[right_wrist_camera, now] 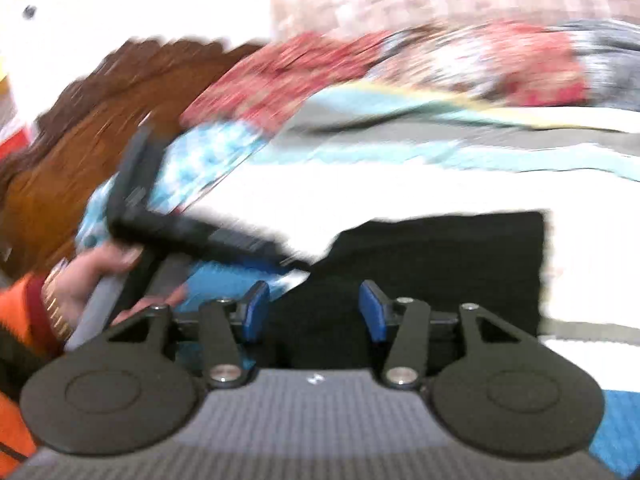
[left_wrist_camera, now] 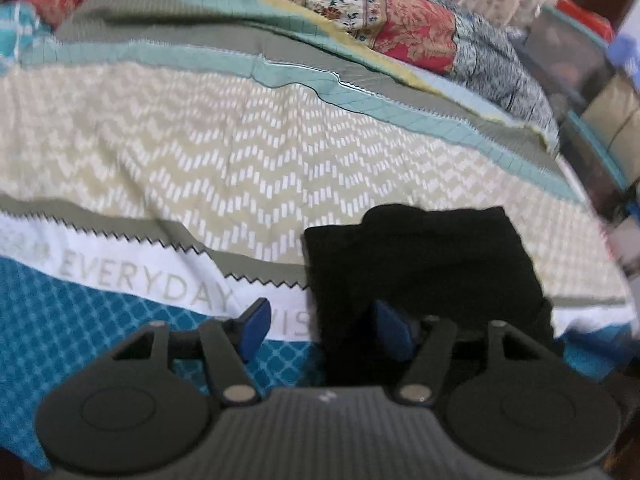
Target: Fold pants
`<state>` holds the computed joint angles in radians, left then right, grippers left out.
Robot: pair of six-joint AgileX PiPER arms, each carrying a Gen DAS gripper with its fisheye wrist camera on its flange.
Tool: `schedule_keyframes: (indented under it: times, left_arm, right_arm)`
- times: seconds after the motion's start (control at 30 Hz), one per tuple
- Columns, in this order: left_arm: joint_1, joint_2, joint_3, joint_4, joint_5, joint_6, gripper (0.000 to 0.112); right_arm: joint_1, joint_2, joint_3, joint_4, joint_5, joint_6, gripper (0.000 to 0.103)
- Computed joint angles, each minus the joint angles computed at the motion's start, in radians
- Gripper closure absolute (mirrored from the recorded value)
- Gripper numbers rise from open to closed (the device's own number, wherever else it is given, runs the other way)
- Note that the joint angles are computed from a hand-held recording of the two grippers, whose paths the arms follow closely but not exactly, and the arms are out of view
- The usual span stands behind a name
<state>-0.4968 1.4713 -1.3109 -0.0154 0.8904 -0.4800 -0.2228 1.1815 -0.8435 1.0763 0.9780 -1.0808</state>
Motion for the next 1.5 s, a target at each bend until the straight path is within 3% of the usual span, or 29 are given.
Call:
schedule_keyframes:
  times: [0.1,0.2,0.37,0.63,0.93,1.17,1.27,1.37,1.5]
  left_arm:
    - [-0.069,0.003,-0.031,0.084,0.055,-0.047,0.053]
    - [-0.121,0.000,-0.048,0.132,0.085,-0.072,0.053]
    - [-0.169,-0.001,-0.061,0.195,0.113,-0.110,0.053]
    - [-0.164,-0.009,-0.047,0.199,0.124,-0.129,0.049]
    - [-0.139,-0.007,0.008,0.153,0.099,-0.131,0.048]
    - [-0.127,0.001,0.032,0.140,0.083,-0.135,0.045]
    - [-0.118,-0.001,0.039,0.132,0.076,-0.129,0.041]
    - [-0.112,0.000,0.044,0.127,0.070,-0.125,0.040]
    - [-0.111,0.001,0.048,0.130,0.064,-0.117,0.040]
  right_arm:
    - [-0.080,-0.011,0.004,-0.021,-0.042,0.043,0.050]
    - [-0.138,-0.014,0.016,-0.027,-0.032,0.072,0.050]
    - [-0.124,-0.025,0.038,-0.062,-0.058,0.126,0.050]
    - [-0.037,-0.023,0.031,-0.136,-0.103,0.235,0.050]
    - [0.139,-0.048,0.080,-0.310,-0.276,0.446,0.046]
    - [0.219,-0.099,0.104,-0.374,-0.348,0.498,0.044]
    - [0.152,-0.125,0.108,-0.188,-0.257,0.259,0.044]
    - [0.159,-0.107,0.087,-0.131,-0.173,0.162,0.046]
    - [0.177,-0.024,0.036,-0.101,-0.059,0.145,0.063]
